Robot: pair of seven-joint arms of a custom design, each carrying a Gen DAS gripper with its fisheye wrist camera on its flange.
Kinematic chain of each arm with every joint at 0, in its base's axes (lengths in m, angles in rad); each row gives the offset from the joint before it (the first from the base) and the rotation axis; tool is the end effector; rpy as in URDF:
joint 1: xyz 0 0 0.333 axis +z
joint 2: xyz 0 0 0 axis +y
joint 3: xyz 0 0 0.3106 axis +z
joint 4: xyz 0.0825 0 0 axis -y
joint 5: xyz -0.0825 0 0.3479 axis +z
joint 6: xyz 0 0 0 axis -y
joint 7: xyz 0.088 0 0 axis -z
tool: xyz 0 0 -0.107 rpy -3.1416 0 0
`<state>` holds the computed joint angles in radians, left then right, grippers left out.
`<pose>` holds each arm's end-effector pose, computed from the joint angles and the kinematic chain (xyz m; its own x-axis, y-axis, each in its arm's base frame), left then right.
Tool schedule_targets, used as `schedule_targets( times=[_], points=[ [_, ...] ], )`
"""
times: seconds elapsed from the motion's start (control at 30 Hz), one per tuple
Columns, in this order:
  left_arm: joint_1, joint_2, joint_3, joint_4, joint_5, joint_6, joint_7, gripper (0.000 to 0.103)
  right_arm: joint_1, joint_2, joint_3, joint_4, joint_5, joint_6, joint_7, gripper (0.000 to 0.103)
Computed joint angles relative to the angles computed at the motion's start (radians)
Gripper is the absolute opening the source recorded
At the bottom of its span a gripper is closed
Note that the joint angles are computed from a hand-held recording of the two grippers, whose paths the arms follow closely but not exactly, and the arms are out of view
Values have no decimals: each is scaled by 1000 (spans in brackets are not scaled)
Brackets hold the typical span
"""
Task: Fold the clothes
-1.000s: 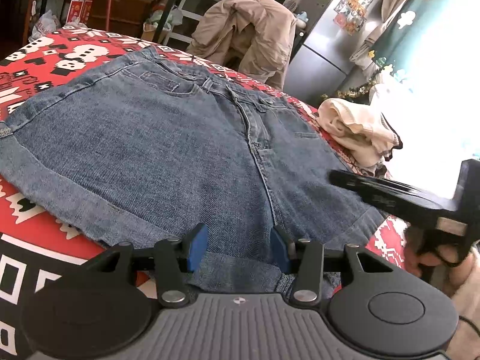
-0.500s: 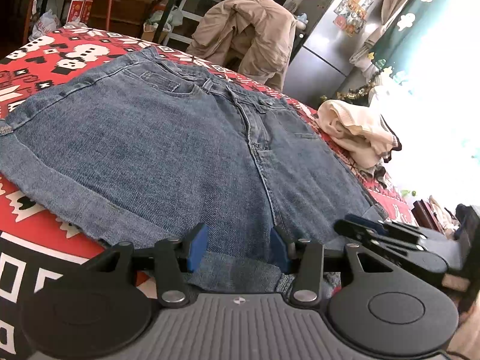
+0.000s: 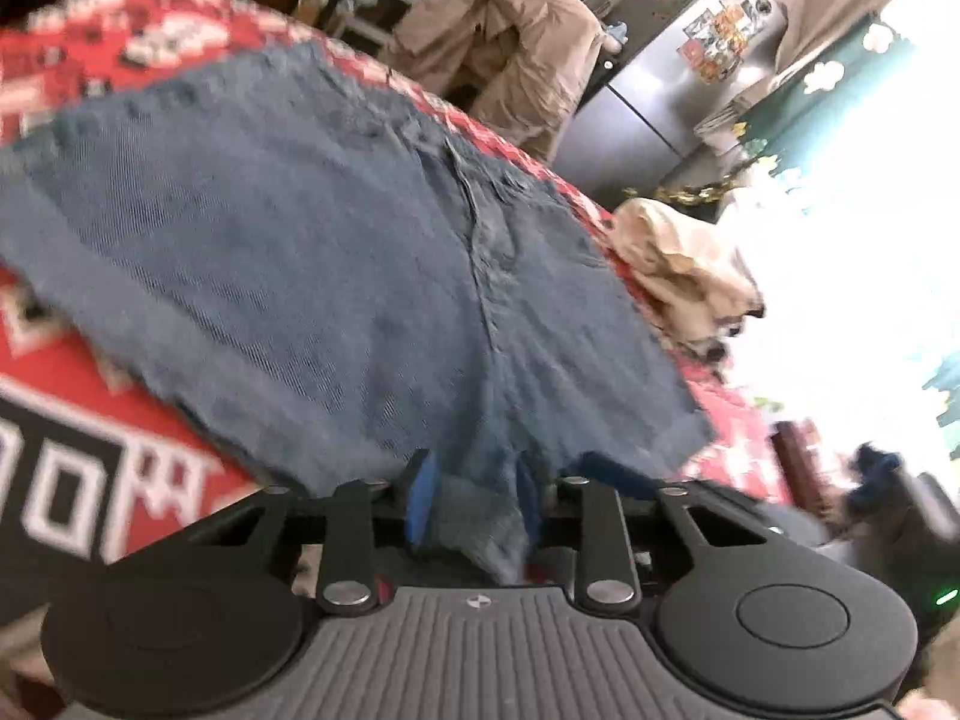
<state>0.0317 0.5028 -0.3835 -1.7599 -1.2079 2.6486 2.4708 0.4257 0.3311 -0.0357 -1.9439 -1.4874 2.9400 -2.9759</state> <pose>0.6306 -0.1719 0.3432 -0.3136 -0.7006 0.6410 -0.8631 -0.0710 -0.4999 0.5245 0.2870 0.3617 0.0772 -0.9959 -0.0478 -0.6462 -0.0135 -0.7631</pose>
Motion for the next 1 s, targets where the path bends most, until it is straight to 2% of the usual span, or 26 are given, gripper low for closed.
schedule_targets(
  times=[0.1,0.2,0.3,0.47,0.6,0.7,0.8,0.87,1.0],
  points=[
    [35,-5,-12,-14,-54,-75,12,27,14,-13,6,-18,-41,-24,33,27],
    [41,3,-2,-6,-89,-133,-6,27,-10,-34,14,-39,-48,25,81,28],
    [31,-1,8,-5,-101,-155,5,27,-24,-45,24,-51,-73,49,107,27],
    [19,-3,22,-3,-115,-176,2,27,-7,-51,46,-61,-32,-4,-4,24],
    [25,-18,32,-8,-145,-175,4,27,-21,-68,37,-79,-6,41,3,24],
    [16,-47,42,-21,-162,-134,38,27,-24,-91,31,-94,-15,38,38,36],
    [-10,-60,53,-19,-171,-50,65,27,-30,-111,36,-101,-37,24,70,56],
    [-35,-60,60,-12,-154,26,79,27,-36,-119,41,-100,-49,19,97,80],
    [-72,-35,68,9,-21,149,34,27,-50,-131,51,-96,-42,-1,119,95]
  ],
)
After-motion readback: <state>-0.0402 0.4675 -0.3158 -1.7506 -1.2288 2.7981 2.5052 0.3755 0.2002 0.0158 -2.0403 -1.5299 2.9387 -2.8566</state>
